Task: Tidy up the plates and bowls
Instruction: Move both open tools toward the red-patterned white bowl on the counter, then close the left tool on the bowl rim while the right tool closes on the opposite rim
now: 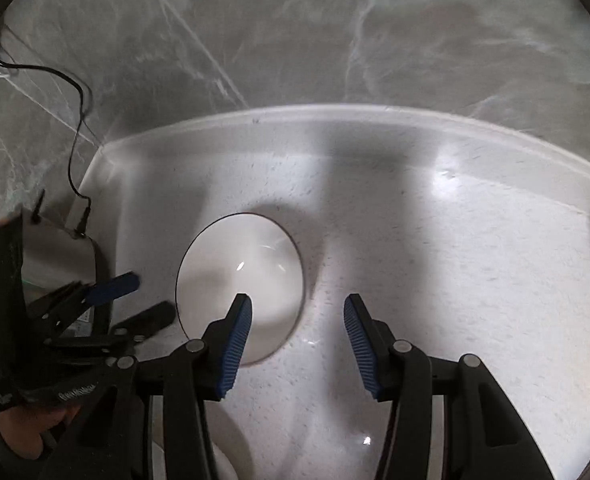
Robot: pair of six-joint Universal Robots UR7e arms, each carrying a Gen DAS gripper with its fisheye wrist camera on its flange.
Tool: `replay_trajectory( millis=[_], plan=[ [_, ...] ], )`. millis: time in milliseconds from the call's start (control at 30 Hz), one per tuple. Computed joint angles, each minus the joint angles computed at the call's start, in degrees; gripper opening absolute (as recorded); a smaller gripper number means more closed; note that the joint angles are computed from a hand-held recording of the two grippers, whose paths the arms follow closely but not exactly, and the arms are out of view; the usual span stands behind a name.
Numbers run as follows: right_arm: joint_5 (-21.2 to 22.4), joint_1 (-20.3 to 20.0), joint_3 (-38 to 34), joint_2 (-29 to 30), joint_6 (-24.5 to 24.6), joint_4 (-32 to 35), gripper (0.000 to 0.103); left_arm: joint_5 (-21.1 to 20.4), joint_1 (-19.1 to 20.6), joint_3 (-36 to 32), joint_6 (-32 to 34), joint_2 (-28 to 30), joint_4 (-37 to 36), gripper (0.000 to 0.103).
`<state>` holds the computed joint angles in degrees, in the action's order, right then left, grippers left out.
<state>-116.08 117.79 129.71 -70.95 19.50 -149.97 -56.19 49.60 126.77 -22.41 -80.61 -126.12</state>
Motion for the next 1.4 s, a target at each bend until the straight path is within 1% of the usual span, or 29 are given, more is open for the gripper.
replay_trajectory(
  millis=[67, 100, 200, 233, 300, 333, 367, 400, 433, 467, 533, 567, 600, 633, 667, 700, 767, 867, 967, 1033, 1267, 1400],
  plan=[
    [-0.17, -0.38, -0.72, 2.32, -0.49, 1.01, 0.052, 0.84, 1.53, -1.76, 0.64, 3.15, -0.19, 0.068],
    [-0.56, -0.71, -1.29, 3.77, -0.19, 1.66, 0.052, 1.02, 1.86, -1.72, 0.68, 3.48, -0.10, 0.068],
    [0.38, -2.66, -1.36, 5.79, -0.72, 0.84, 0.052, 1.48, 3.60, -3.02, 1.55, 6.15, -0.82, 0.068],
    [0.44, -2.88, -1.45, 6.37, -0.78, 0.54, 0.051, 1.42, 4.03, -3.06, 1.86, 6.33, -1.02, 0.068],
    [0.11, -3.61, -1.67, 7.23, -1.43, 0.53, 0.044, 1.33, 5.06, -3.42, 2.76, 7.10, -2.02, 0.066],
    [0.17, -3.87, -1.85, 7.76, -1.40, 0.66, 0.040, 1.16, 5.51, -3.66, 3.36, 7.47, -2.52, 0.061],
    [0.26, -4.11, -1.90, 7.94, -1.38, 0.79, 0.037, 0.81, 5.80, -3.52, 3.77, 7.57, -3.08, 0.046],
    [0.23, -4.28, -1.70, 7.80, -1.36, 0.77, 0.035, -0.05, 6.32, -3.63, 4.32, 7.65, -3.48, 0.039],
    [0.21, -4.42, -1.52, 7.65, -1.51, 0.71, 0.031, -0.84, 6.36, -3.41, 4.53, 7.78, -4.17, 0.037],
    [0.22, -4.48, -1.59, 7.82, -1.57, 0.69, 0.029, -0.89, 6.36, -3.38, 4.92, 7.86, -4.53, 0.033],
    [0.01, -4.75, -1.44, 7.87, -1.71, 0.47, 0.027, -0.97, 6.44, -3.81, 5.63, 8.26, -4.38, 0.030],
    [0.00, -4.52, -2.17, 9.12, -1.55, 0.21, 0.023, -1.30, 6.39, -3.77, 5.57, 8.13, -4.28, 0.028],
    [0.32, -4.76, -2.02, 9.23, -2.19, -0.34, 0.021, -2.04, 6.68, -4.02, 5.92, 8.23, -4.54, 0.023],
    [0.62, -4.66, -2.90, 10.35, -2.69, -0.69, 0.015, -2.60, 6.83, -4.23, 6.21, 8.34, -4.63, 0.020],
    [0.75, -4.54, -2.79, 10.38, -3.23, -0.89, 0.012, -2.82, 6.87, -4.44, 6.46, 8.48, -4.59, 0.016],
    [-0.47, -3.92, -3.12, 10.77, -3.23, -0.37, 0.012, -2.92, 6.78, -4.60, 6.63, 8.59, -4.50, 0.011],
    [-1.34, -3.54, -3.21, 11.13, -3.34, -0.66, 0.012, -2.19, 6.48, -4.80, 6.61, 9.12, -4.53, 0.011],
    [-0.77, -3.73, -3.05, 10.99, -3.27, -1.25, 0.011, -2.73, 6.16, -4.76, 6.42, 8.80, -4.27, 0.010],
    [-1.01, -3.42, -2.75, 10.27, -3.59, -1.24, 0.010, -2.39, 5.26, -3.73, 5.94, 8.16, -4.72, 0.009],
    [-1.55, -2.50, -2.92, 9.69, -3.58, -0.80, 0.010, -2.13, 4.02, -2.66, 5.01, 6.59, -4.33, 0.009],
    [-0.98, 1.04, -2.33, 6.25, -2.97, 0.33, 0.011, -1.72, -0.33, -0.89, 1.33, 0.13, 0.55, 0.009],
    [-0.81, 3.47, -1.92, 4.07, -2.64, 1.92, 0.011, -1.90, -3.72, 1.46, -2.33, -6.15, 5.06, 0.009]
  ],
)
